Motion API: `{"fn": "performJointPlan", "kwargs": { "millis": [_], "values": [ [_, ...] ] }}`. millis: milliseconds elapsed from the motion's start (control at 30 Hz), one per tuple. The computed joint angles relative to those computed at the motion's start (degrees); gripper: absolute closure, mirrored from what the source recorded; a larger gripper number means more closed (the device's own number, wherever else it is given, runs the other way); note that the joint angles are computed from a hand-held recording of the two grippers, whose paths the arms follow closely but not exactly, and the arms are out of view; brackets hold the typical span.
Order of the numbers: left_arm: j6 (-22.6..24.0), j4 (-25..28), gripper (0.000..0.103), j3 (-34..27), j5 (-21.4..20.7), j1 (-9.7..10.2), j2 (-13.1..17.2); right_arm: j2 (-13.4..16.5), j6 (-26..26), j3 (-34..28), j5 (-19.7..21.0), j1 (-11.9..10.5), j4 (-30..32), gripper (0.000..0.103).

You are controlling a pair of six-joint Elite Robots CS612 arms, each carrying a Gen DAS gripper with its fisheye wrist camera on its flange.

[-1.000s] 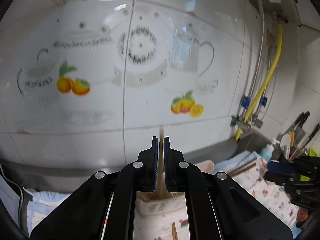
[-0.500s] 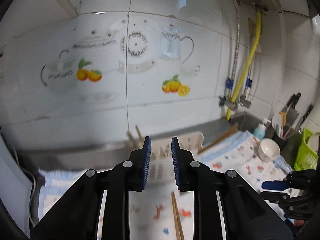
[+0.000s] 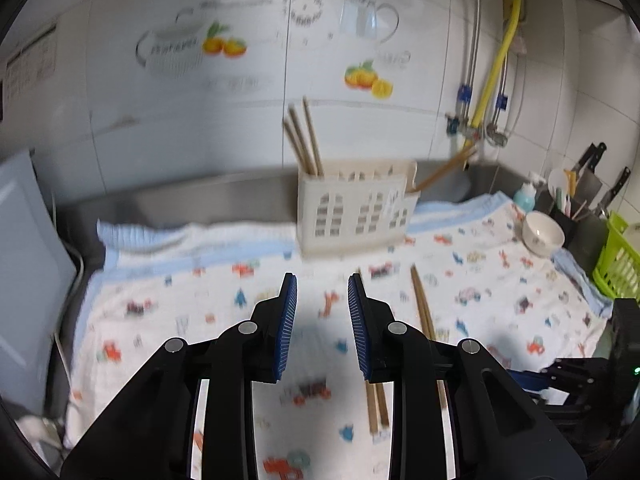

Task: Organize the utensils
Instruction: 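Lower both open grippers onto the remaining chopsticks on the cloth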

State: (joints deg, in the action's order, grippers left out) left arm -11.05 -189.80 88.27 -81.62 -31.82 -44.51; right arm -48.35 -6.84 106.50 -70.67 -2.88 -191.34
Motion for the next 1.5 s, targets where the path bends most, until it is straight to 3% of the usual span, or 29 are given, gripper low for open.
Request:
{"fn": "performJointPlan", "kwargs": {
  "millis": [467,667,933,1367,1500],
  "values": [
    [-5.8,3.4,0.076,1.6,-4.8,1.02,2.9,3.5,0.7,-3.2,-4.2,1.9,2.5,0.089],
    [-5.7,4.3,0.076,1.6,-6.1,0.9,3.5,3.4,1.2,-2.9,-8.8,2.3,1.4,0.093],
    [-5.4,5.6,0.076,1.5,-7.8,0.3,4.1,3.5,3.3,-3.0,-5.9,2.0,-0.1,0.089],
    [-4.7,6.1,0.076,0.9,-10.5,0.21,4.8,4.7,4.4,-5.1,-12.5,4.0,1.1,0.09],
    [-3.4,7.1,0.076,0.2,-11.3,-0.1,5.1,4.5,5.0,-4.6,-12.3,3.3,0.6,0.093]
  ]
}}
